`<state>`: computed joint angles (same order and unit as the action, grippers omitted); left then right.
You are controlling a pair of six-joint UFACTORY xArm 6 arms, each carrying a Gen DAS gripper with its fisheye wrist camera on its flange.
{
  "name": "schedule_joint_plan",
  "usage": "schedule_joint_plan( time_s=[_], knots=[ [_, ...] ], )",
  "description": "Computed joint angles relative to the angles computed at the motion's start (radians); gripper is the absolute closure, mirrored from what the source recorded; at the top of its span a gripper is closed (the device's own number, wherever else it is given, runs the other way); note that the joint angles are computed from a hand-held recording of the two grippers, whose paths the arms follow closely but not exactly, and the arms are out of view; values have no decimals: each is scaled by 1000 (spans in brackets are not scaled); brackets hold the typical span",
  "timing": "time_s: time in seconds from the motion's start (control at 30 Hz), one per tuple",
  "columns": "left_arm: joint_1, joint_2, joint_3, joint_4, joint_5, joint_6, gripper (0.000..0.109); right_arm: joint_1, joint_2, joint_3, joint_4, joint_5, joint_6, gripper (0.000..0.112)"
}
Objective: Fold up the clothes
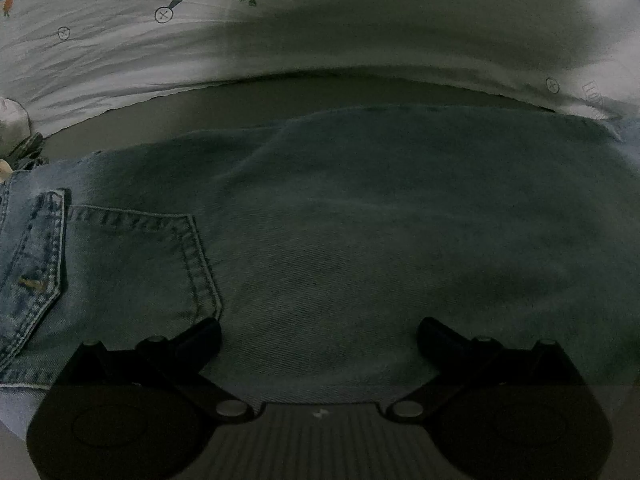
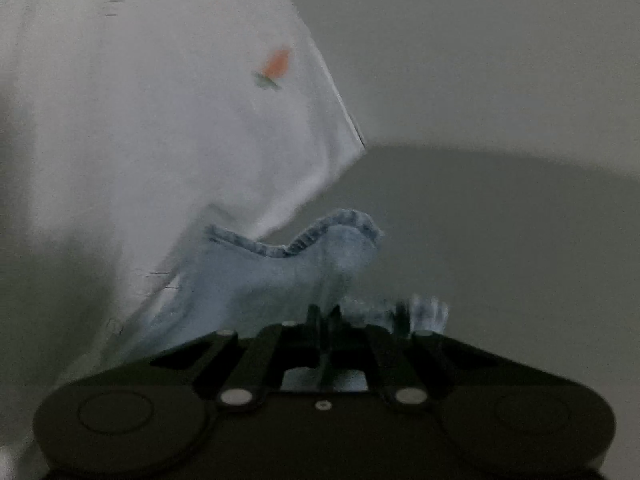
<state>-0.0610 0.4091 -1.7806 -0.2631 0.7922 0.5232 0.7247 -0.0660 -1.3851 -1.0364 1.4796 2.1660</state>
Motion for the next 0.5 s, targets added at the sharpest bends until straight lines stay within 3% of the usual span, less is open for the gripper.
schedule_joint_plan(
  time_s=[0.1,0.3,0.37,0.43,0.5],
  knots=[
    [1,5,-2,-8,-3,8,6,33,36,-54,42,88,-35,109],
    [19,65,-116,-30,99,35,6,-7,61,-29,201,72,-52,108],
    [32,92,-172,-59,154,56,6,-5,121,-140,239,153,-171,92],
    [61,105,-206,-140,196,69,6,19,154,-208,239,195,-208,56],
    [102,108,-227,-234,236,33,6,71,178,-255,217,206,-207,48]
  ],
)
